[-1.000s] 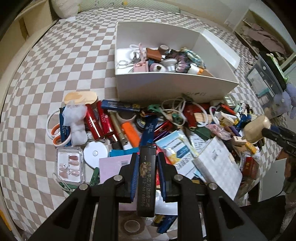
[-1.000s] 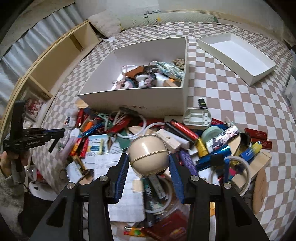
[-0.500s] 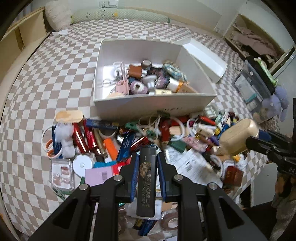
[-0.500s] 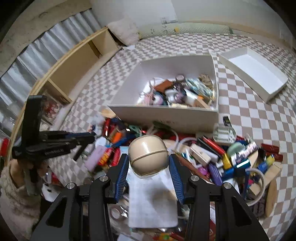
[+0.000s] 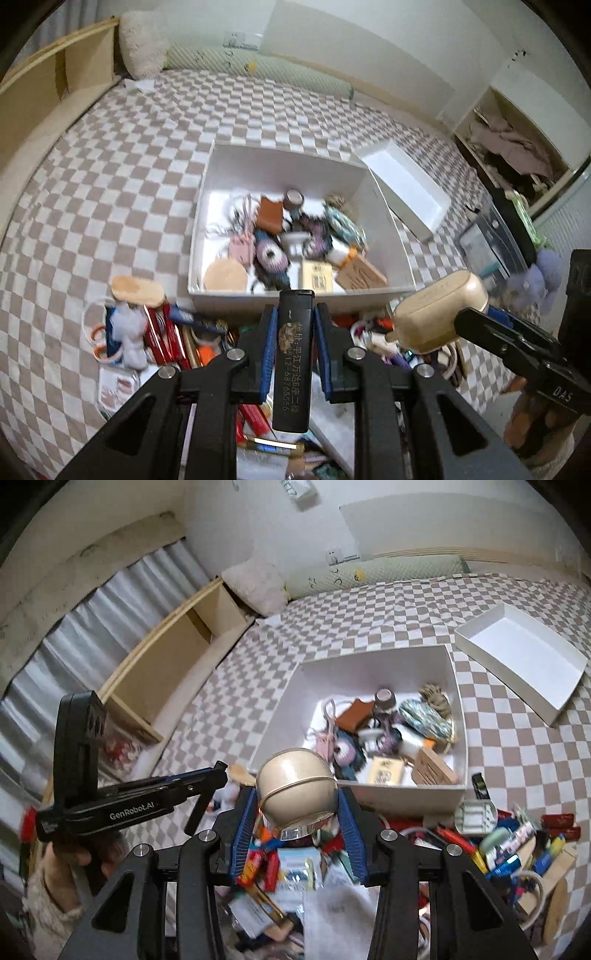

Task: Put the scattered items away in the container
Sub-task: 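Lift the black tube and beige earbud case with both tools over the white box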

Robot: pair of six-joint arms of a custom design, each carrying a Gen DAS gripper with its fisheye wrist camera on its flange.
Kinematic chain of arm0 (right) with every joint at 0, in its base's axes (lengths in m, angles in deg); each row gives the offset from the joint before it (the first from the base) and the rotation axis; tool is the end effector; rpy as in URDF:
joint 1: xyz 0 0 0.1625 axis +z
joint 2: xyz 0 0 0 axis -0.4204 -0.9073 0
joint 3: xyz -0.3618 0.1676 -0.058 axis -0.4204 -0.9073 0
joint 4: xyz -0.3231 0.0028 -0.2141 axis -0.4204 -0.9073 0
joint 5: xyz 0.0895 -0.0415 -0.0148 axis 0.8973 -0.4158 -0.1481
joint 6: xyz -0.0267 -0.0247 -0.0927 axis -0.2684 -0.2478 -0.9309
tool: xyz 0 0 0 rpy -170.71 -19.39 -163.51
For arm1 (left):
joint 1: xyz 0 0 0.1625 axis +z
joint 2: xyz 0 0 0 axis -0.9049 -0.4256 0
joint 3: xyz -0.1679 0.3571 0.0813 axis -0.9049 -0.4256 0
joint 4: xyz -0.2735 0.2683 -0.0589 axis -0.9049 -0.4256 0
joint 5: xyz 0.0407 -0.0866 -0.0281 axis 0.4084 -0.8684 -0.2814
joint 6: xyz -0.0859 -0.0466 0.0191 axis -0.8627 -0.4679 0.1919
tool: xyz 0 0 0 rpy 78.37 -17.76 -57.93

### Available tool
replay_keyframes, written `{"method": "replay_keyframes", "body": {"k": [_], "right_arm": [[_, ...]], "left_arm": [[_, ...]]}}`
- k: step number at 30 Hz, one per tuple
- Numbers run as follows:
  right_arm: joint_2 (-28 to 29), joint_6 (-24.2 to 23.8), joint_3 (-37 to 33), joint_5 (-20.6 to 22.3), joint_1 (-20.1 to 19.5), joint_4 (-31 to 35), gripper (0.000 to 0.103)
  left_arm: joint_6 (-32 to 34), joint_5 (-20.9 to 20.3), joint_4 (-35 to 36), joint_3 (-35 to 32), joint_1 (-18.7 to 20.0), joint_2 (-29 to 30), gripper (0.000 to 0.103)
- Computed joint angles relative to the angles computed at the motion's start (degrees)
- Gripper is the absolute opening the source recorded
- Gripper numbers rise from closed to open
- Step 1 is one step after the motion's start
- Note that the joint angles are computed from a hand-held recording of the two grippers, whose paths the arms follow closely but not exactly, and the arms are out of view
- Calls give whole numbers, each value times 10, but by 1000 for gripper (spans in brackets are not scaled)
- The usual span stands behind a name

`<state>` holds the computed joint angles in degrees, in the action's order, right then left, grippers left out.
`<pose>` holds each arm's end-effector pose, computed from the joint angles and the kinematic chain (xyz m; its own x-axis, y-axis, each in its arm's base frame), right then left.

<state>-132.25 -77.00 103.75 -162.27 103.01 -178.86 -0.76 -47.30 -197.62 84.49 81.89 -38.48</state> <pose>0.0707 -0.2956 0.4268 -0.9355 -0.1798 0.3042 -0.3178 0.8045 -0.5018 -0.4669 -0.3368 0.0682 -0.8578 0.2372 -0.4560 0.4001 0.8650 -0.3027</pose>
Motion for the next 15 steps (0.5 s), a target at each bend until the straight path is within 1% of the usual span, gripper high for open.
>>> {"method": "replay_keyframes", "body": {"k": [3,5,12,15], "right_arm": [[23,10,-7,-5,13,-24,45],[40,17,-15,1,15,-36,45],[90,32,-37,6,11,-77,45],[116,36,-46,-2,12,-94,45]], "left_arm": [[13,32,3,-14,4,10,20],[22,47,1,-20,8,18,20],[73,78,-50,-42,34,52,20],[88,94,-59,-51,44,67,20]]}}
